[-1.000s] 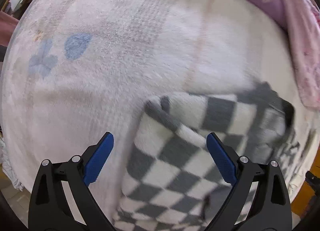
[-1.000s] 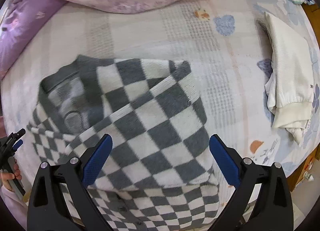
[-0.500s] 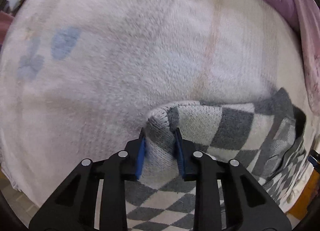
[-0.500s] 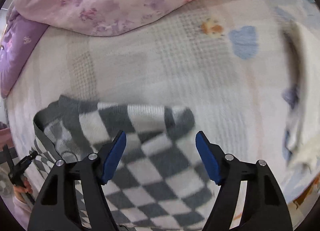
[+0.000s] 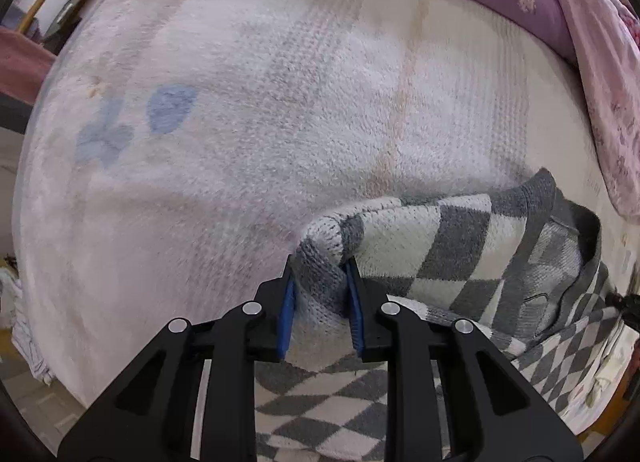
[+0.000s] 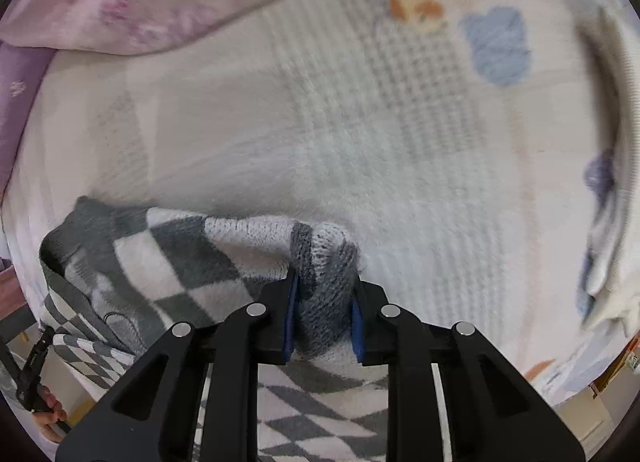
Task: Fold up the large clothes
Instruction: 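Lift the hem with both tools and fold it over toward the collar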
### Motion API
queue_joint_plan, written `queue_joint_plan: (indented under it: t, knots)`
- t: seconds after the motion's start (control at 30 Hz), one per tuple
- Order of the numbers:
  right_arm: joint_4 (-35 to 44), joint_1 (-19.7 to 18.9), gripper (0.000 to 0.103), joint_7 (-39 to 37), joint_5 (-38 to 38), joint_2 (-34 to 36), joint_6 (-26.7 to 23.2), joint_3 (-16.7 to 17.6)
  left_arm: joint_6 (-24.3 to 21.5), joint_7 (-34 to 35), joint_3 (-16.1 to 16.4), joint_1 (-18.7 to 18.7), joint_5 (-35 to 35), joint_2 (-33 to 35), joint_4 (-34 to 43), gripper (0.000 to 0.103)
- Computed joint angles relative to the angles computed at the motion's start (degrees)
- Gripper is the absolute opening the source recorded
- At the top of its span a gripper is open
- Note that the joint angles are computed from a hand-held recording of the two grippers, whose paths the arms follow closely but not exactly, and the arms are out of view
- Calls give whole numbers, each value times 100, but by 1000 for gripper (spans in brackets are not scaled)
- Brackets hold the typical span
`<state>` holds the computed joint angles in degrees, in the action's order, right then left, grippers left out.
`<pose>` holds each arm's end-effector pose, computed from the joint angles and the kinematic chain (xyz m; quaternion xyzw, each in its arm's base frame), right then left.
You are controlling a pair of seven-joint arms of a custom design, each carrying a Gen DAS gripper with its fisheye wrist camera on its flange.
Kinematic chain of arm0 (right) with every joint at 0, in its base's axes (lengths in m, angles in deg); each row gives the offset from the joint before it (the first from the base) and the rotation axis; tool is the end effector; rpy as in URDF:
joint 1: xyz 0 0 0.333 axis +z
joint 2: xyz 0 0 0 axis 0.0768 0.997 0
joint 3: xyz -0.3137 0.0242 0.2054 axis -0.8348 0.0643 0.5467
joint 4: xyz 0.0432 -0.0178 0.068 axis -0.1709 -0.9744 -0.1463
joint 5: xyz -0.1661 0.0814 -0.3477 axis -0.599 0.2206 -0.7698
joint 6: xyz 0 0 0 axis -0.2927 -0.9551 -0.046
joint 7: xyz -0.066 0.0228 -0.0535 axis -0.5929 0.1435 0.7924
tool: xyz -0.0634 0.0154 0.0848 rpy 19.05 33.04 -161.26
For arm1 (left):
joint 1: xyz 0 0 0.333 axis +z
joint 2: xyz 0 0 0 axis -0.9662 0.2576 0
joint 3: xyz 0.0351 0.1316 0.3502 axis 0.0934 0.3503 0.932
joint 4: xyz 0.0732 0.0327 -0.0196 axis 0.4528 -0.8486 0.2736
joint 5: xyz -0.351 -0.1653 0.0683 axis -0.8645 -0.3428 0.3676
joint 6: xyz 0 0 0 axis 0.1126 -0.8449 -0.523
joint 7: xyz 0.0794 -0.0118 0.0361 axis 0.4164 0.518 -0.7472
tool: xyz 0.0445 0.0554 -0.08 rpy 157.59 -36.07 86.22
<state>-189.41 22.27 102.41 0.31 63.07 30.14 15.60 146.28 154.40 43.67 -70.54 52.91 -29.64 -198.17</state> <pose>0.5401 0.2449 0.5256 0.5491 -0.8310 -0.0876 0.0150 0.5117 -0.0080 0.5736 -0.7868 0.6164 -0.0063 0.0296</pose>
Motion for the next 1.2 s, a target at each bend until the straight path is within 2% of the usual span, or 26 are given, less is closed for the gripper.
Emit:
queue_joint_plan:
  t: [0.17, 0.37, 0.6, 0.83, 1.0, 1.2]
  knots:
    - [102, 192, 18, 421, -500, -300, -162, 86, -58, -19, -52, -44, 107, -217, 24, 21]
    - [122, 369, 18, 741, -971, -762, -434, 173, -179, 215, -79, -18, 116, -852, -120, 20]
    - [-132, 665, 18, 1463, -1356, -1369, -393, 418, -83, 479, -177, -7, 110, -1633, -473, 20]
    - [13, 922, 18, 2044, -1753, -1715, -688, 667, -182, 770, -207, -3, 17, -2237, -639, 19]
    - [-131, 1068, 17, 2470, -1899, -2142, -865, 852, -301, 953, -213, 24, -60, -2717, -765, 18]
    - [-385, 1281, 17, 2617, -1974, -2680, -1036, 1066, -671, 1041, -195, 115, -145, -3344, -880, 18]
